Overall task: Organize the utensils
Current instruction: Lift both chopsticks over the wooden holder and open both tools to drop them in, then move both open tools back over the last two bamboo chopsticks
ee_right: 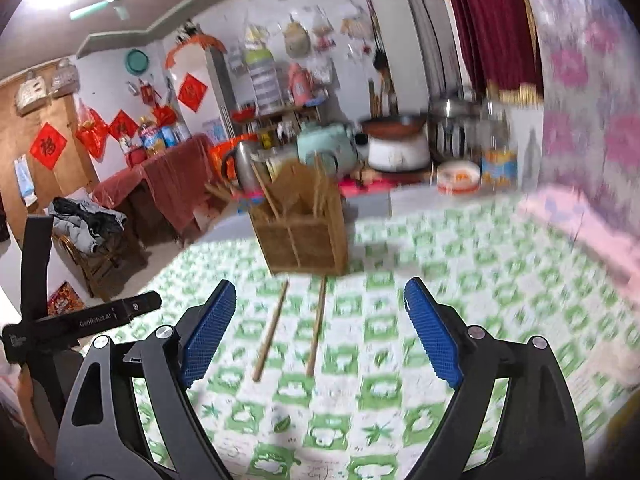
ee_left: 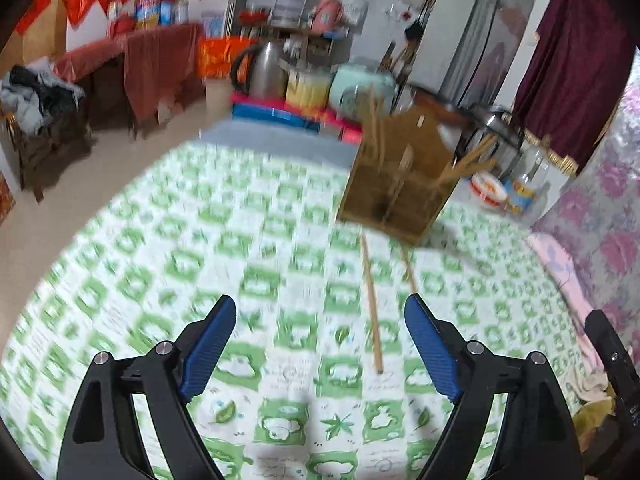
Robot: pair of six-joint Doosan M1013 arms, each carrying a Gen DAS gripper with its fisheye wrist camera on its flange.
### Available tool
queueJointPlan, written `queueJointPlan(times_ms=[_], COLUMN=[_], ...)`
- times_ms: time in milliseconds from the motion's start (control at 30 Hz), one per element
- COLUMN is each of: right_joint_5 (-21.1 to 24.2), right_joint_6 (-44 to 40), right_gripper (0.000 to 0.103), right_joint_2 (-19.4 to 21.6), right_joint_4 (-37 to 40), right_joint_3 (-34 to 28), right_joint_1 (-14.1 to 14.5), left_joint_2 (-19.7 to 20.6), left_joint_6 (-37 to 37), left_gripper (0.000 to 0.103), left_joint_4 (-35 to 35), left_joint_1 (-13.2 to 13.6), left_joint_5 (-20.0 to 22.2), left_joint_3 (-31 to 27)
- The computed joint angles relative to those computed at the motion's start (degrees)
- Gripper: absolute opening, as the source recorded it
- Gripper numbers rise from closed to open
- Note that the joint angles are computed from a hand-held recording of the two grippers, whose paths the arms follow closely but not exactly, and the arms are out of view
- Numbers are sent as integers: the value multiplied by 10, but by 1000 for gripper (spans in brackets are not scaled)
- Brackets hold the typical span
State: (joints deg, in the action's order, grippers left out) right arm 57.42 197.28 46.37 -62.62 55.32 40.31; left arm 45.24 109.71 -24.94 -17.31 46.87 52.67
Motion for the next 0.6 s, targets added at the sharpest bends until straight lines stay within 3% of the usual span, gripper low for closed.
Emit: queueJointPlan(times_ms=[167,233,333,433,533,600], right_joint_5=[-40,-45,-37,-40,-13,-24], right_joint_6=[20,-8,-38,-53,-90,-72], right_gripper=[84,83,83,83,83,83], right_joint_2=[16,23,31,38,49,44], right_joint_4=[33,73,108,123,151,155], right_joint_3=[12,10,2,-8,-31,-19], right_joint_1=[-14,-20,-26,-29,-30,-33], left_joint_2=[31,37,45,38,33,32], left_joint_6=[-11,-7,-4,17,43,49], left_gripper=[85,85,85,85,85,85], left_joint_4=[14,22,46,37,22,31], left_joint_1=[-7,-10,-13,-14,-16,-19], left_joint_5=[21,14,27,5,3,6], left_joint_3=[-18,-14,-20,-6,2,3])
